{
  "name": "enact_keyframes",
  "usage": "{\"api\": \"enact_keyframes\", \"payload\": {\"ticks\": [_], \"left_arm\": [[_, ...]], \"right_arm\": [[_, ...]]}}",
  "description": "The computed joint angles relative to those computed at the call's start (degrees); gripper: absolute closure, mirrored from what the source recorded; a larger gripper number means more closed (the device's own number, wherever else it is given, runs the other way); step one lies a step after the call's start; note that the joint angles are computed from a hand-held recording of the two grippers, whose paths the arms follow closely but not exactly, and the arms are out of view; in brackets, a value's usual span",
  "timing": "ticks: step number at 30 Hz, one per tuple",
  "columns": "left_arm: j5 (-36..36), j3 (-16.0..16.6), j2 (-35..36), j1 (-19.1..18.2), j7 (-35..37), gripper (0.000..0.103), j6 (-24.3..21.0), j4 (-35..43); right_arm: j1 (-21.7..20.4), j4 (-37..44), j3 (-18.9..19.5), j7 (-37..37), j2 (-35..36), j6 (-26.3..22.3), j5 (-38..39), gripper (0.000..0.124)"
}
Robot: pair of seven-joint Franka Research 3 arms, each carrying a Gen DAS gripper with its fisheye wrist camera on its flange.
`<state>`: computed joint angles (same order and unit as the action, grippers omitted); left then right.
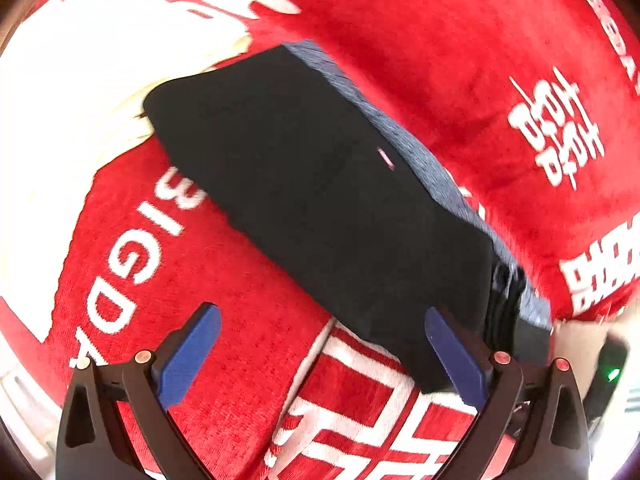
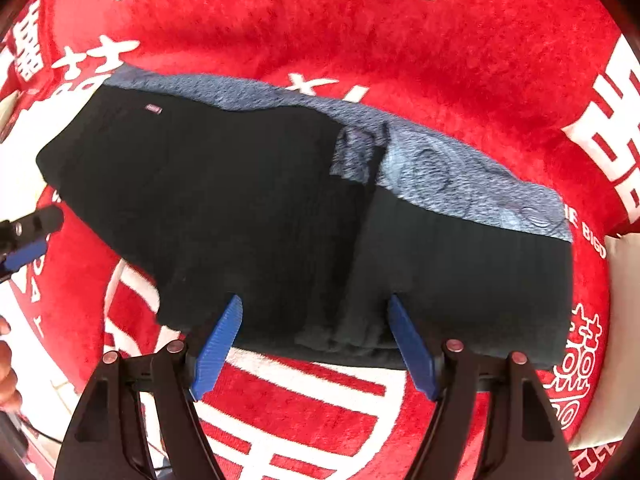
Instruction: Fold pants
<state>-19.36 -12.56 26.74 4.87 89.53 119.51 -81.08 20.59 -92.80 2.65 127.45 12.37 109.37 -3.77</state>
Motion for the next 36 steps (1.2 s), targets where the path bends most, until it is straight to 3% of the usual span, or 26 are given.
{"api": "enact_keyframes", "payload": {"ticks": [7, 21, 28, 34, 36], "left_arm": [[-4.4, -0.1, 3.1, 2.7, -3.4, 0.001, 1.6, 2.8], [-20.2, -6.6, 11.5, 8.9, 3.7, 0.001, 7.8, 7.2], [-23.0, -8.3, 15.5, 8.9, 5.0, 0.001, 7.5, 12.8], [-14.5, -5.5, 19.8, 4.7, -0.6, 0.001, 4.3, 20.6], [-8.5, -3.1, 20.6, 1.8, -4.2, 0.008, 2.4, 23.9]], "right_arm": [[-0.2, -0.3, 0.0, -0.9, 0.5, 0.1, 1.0, 0.045], [0.4, 0.0, -0.1, -0.8, 1.0, 0.0, -0.1, 0.042], [0.6, 0.5, -0.1, -0.5, 1.2, -0.6, -0.6, 0.042], [0.7, 1.2, -0.2, -0.5, 1.7, -1.1, -0.5, 0.042], [0.7, 1.1, -0.2, -0.5, 1.6, -1.1, -0.5, 0.042]]}}
